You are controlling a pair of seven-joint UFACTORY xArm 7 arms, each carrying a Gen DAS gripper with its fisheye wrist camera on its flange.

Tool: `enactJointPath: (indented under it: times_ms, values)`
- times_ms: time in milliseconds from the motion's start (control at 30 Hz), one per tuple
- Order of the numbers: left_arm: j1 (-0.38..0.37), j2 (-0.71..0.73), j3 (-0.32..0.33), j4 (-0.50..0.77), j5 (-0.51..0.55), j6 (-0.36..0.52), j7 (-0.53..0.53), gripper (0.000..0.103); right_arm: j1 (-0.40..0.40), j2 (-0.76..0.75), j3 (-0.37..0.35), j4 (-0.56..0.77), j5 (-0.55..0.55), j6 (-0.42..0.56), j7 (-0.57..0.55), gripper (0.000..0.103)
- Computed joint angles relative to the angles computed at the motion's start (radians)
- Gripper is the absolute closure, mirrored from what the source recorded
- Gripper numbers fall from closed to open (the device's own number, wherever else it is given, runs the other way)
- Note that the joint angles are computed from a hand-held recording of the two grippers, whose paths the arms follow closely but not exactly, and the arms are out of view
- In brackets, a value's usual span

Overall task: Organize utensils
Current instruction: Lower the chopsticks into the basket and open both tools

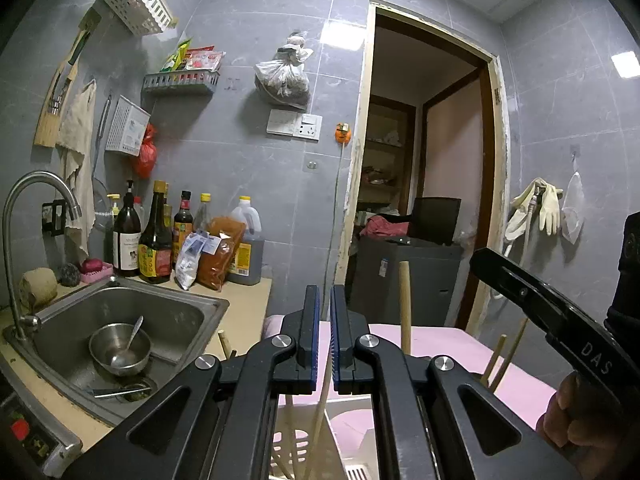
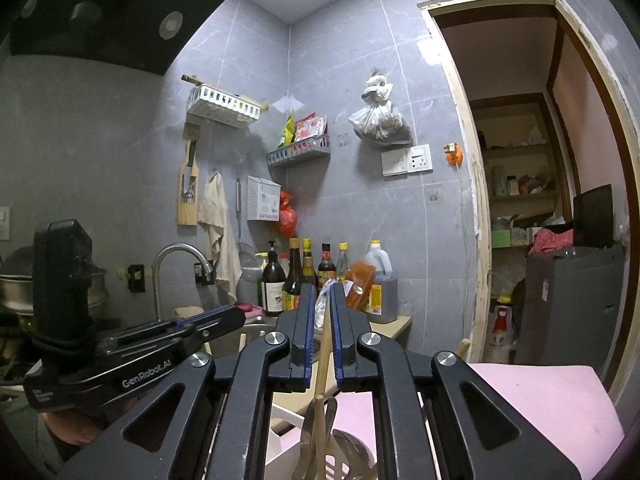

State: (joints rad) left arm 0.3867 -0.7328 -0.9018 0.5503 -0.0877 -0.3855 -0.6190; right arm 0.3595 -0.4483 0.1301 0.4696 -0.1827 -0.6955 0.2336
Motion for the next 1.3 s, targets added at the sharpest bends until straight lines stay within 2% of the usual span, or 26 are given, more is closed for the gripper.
enactJointPath:
  times_ms: [267, 367, 433, 600, 733, 867, 1100, 1233, 1300]
  values:
    - [-0.027, -0.04, 0.015, 0.012, 0.011, 0.036, -0.017, 0.099, -0.005, -0.055, -0.004, -0.016, 0.001, 0.005, -0.007, 0.086]
    - [-0.04, -0.048, 0.021, 0.021, 0.028, 0.049, -0.028, 0.091, -0.011, -0.085, -0.005, -0.026, 0.011, 0.012, -0.01, 0.085]
    - [-0.043, -0.057, 0.021, 0.024, 0.032, 0.05, -0.04, 0.08, -0.015, -0.111, -0.009, -0.036, 0.018, 0.025, -0.008, 0.082]
    - [-0.056, -0.071, 0.025, 0.037, 0.05, 0.056, -0.06, 0.077, -0.037, -0.185, -0.006, -0.07, 0.043, 0.063, -0.021, 0.077]
    - [-0.063, -0.09, 0.019, 0.049, 0.06, 0.073, -0.079, 0.069, -0.047, -0.25, -0.017, -0.103, 0.056, 0.101, -0.028, 0.07]
    - [-0.079, -0.098, 0.018, 0.063, 0.079, 0.102, -0.101, 0.067, -0.07, -0.327, -0.023, -0.139, 0.08, 0.15, -0.033, 0.063]
    - [-0.103, -0.112, 0.005, 0.087, 0.124, 0.158, -0.148, 0.057, -0.099, -0.463, -0.041, -0.194, 0.107, 0.259, -0.04, 0.055]
    - [-0.119, -0.115, -0.001, 0.098, 0.145, 0.189, -0.183, 0.048, -0.109, -0.542, -0.058, -0.217, 0.119, 0.353, -0.046, 0.049]
    - [-0.127, -0.118, -0.002, 0.101, 0.155, 0.202, -0.2, 0.047, -0.114, -0.586, -0.064, -0.23, 0.127, 0.399, -0.046, 0.045]
